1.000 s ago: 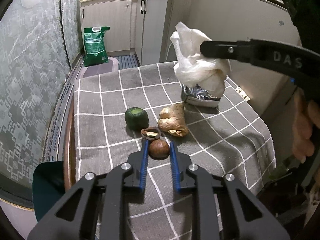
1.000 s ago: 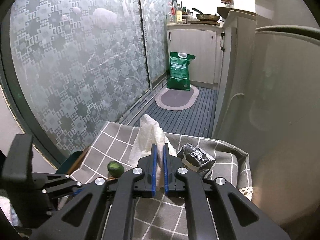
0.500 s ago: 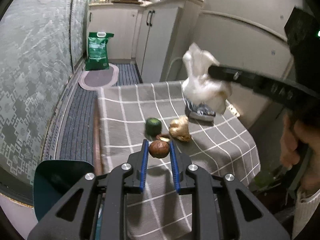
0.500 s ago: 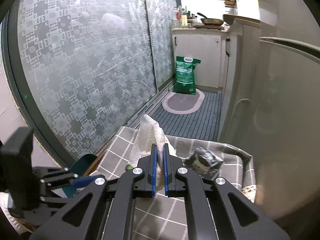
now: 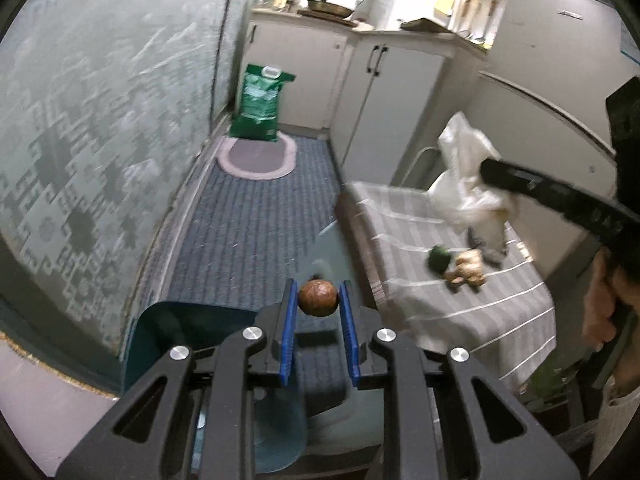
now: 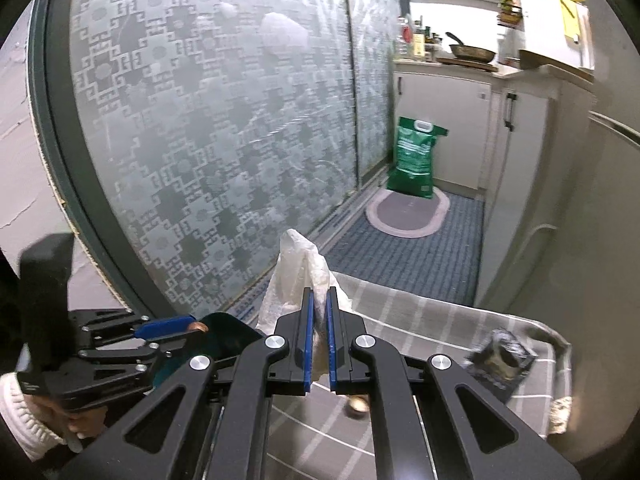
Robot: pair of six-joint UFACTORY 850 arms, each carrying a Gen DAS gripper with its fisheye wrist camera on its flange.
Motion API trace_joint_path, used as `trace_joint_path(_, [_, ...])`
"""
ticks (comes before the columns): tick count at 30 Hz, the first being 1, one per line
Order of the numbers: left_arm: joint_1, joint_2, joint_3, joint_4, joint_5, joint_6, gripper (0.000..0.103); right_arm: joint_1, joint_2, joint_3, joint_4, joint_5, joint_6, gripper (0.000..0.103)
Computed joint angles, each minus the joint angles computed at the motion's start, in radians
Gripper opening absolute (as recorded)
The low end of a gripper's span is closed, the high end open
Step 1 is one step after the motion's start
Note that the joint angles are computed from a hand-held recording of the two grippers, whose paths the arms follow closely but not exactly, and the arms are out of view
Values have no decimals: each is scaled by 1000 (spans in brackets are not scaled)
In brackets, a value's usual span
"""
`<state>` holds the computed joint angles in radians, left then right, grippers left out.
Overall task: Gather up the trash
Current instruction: 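Carry the walnut over the teal bin and open the left tool while the right tool carries the bag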
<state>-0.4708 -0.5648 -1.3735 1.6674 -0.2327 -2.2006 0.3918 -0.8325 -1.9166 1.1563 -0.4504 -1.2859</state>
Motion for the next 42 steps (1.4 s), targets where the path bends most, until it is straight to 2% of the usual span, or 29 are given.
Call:
trace_joint_path(9, [23,-9,66,-157,29,175,23,60,-45,-70,-129,-23,105,6])
trace_joint_path(17, [39,-49,79,-438,52,460,23,96,-93,-139,-272,-35,238,6])
trace_joint_path(23, [56,-87,63,-743,62,774,23,116,-131,-201,-360,-53,331,6])
trace_joint_path(26, [62,-91,69,-791,67,821,26,123,-144,-219,-396,-61,364,6])
trace_joint_path(28, [65,-88,75,-760,62,793,26,130,-153,-232,-427,-66,393,6])
trace_joint_path(32, [68,-60,106,-606,75,631,26,144,-186,-278,-511,-88,475,6])
trace_joint_path(42, [73,44,200,-70,59,62,26,180,-277,-403,-653,-163,608,5])
